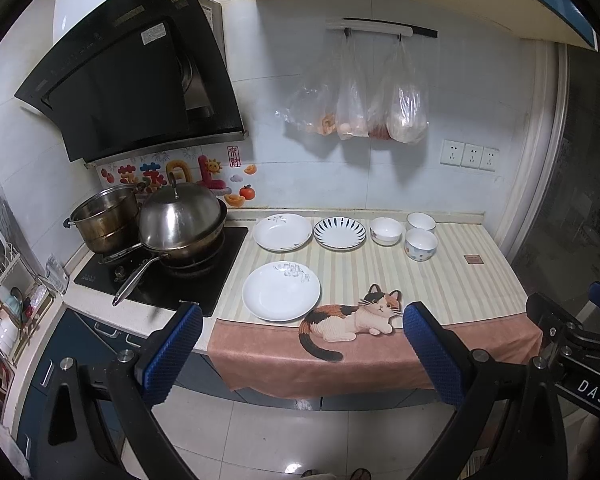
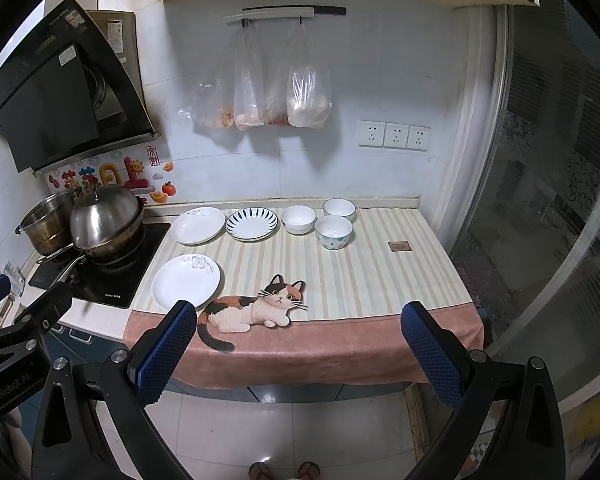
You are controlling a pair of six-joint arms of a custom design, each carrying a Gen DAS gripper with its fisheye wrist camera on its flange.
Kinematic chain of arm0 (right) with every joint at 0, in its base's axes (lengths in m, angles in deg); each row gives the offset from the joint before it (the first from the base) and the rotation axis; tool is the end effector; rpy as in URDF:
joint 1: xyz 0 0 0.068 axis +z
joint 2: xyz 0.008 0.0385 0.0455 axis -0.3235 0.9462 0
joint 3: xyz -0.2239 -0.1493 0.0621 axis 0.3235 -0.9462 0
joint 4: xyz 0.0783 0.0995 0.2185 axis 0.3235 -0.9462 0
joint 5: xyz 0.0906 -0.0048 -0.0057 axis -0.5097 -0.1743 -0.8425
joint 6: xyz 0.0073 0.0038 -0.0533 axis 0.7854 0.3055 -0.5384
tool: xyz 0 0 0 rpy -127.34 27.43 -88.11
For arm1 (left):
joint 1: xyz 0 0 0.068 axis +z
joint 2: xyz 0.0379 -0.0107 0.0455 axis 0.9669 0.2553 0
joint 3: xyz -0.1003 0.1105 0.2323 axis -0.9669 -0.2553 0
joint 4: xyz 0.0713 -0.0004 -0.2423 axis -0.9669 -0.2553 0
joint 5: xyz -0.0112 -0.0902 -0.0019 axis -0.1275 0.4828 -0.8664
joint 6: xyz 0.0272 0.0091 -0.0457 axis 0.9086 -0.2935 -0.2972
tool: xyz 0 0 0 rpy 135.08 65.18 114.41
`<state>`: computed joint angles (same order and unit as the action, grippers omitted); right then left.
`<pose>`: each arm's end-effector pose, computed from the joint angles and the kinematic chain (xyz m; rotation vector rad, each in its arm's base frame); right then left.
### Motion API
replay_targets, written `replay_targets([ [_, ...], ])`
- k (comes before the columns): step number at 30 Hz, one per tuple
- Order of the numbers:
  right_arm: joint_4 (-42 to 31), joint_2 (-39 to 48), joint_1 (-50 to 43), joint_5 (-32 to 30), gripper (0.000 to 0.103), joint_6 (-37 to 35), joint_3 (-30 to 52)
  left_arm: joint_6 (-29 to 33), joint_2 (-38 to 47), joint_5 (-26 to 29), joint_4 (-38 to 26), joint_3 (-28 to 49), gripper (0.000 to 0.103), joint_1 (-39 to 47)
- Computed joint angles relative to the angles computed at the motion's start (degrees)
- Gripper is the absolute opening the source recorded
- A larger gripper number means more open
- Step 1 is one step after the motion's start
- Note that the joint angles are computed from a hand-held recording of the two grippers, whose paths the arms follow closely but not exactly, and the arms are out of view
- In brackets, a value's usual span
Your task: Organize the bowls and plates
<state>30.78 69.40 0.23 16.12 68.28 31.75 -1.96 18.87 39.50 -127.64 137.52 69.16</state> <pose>0.2750 0.0860 0.4180 -0.0445 2.2345 -0.0015 0.2575 -0.0185 0.4403 -0.1823 2.2227 0.1339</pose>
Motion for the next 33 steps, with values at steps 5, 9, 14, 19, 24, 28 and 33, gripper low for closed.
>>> replay_targets([
  [5,-0.2,0.2,-0.3,-0.4,0.103,-0.2,0.4,0.1,0.0,0.0,0.2,-0.1,0.103,0.1],
  [9,-0.6,0.4,-0.4,-0.6,0.103,-0.2,0.9,0.2,0.0,0.1,0.3,-0.1,0.103,0.2],
  [14,-0.3,0.5,-0.4,-0.5,0.103,-0.2,0.8,0.2,0.1,0.2,0.1,0.1,0.103,0.3],
  [19,-0.2,0.7,-0.5,-0.5,0.103,-0.2,0.9,0.3,0.0,0.2,0.0,0.2,0.103,0.2],
  [24,-0.3,0.9,-0.6,-0.7,0.103,-0.3,1.4,0.4,-0.1,0.3,0.1,0.0,0.103,0.4],
  [28,-0.6,0.8,-0.4,-0.6,0.103,-0.2,1.5,0.7,0.5,0.7,0.2,0.5,0.103,1.1],
  [33,-0.8,0.9,-0.3,-0.5,0.103,-0.2,1.7,0.8,0.3,1.0,0.2,0.4,0.103,1.4],
])
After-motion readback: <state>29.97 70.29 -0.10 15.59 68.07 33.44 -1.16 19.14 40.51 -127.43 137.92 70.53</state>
